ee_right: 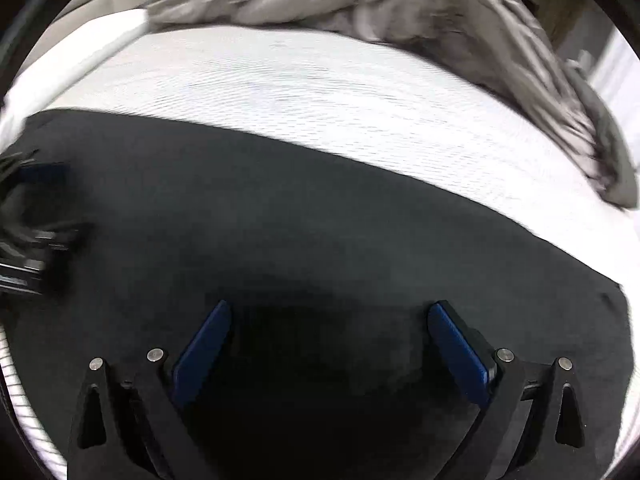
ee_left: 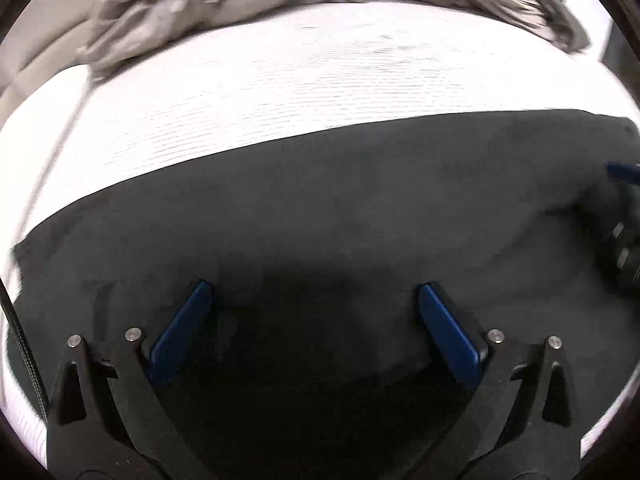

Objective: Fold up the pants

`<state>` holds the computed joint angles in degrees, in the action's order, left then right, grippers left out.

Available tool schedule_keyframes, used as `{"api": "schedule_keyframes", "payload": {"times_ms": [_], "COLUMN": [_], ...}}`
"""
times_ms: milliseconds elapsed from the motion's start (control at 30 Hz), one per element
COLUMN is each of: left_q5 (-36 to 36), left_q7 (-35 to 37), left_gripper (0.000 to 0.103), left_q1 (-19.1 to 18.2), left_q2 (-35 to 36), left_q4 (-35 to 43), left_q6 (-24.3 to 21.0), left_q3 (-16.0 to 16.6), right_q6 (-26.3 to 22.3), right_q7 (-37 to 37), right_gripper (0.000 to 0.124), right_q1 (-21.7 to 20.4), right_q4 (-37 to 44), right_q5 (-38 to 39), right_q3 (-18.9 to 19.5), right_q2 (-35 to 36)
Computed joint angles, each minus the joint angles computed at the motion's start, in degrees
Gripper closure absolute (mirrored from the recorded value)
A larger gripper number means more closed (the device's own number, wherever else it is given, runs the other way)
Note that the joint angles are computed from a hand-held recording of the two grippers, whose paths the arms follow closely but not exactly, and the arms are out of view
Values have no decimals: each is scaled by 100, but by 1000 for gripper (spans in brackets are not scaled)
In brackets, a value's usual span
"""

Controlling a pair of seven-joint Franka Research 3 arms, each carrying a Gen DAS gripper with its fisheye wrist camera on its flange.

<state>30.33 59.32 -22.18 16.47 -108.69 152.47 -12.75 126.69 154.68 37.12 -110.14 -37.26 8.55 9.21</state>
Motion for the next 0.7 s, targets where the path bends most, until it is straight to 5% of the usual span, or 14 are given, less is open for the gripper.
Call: {"api": "schedule_keyframes", "payload": {"times_ms": [167, 267, 333, 433, 533, 633, 700], "left_q5": [-110, -883, -1043, -324, -162, 808, 1023], "left_q7": [-252, 105, 152, -140, -234, -1361, -1890], "left_gripper": [5, 7, 15, 19, 19, 15, 12], "left_q1": [141, 401, 326, -163, -142, -373, -243], "left_q2": [-401, -334, 74, 464, 373, 181, 5], "left_q4": [-368, -364, 84, 650, 563, 434, 206], "left_q6": [12, 779, 737, 30, 43, -247, -214], "left_q3": [23, -205, -242, 130, 162, 676, 719], "right_q6": [-778, -115, 298, 4, -219, -192, -963], "right_q7": [646, 747, 612, 196, -201, -128, 153], "right_gripper": [23, 24, 24, 27, 36, 36, 35], "right_q1": [-107, -223, -312, -169, 41, 49, 204], "right_q4": [-112, -275, -219, 441, 710, 348, 334], "right_q5": [-201, -163, -144, -330, -458, -443, -609], "right_q3": [-43, 11, 30, 46, -67, -179, -175], "right_q2": [-220, -377, -338, 208, 471, 195, 124]}}
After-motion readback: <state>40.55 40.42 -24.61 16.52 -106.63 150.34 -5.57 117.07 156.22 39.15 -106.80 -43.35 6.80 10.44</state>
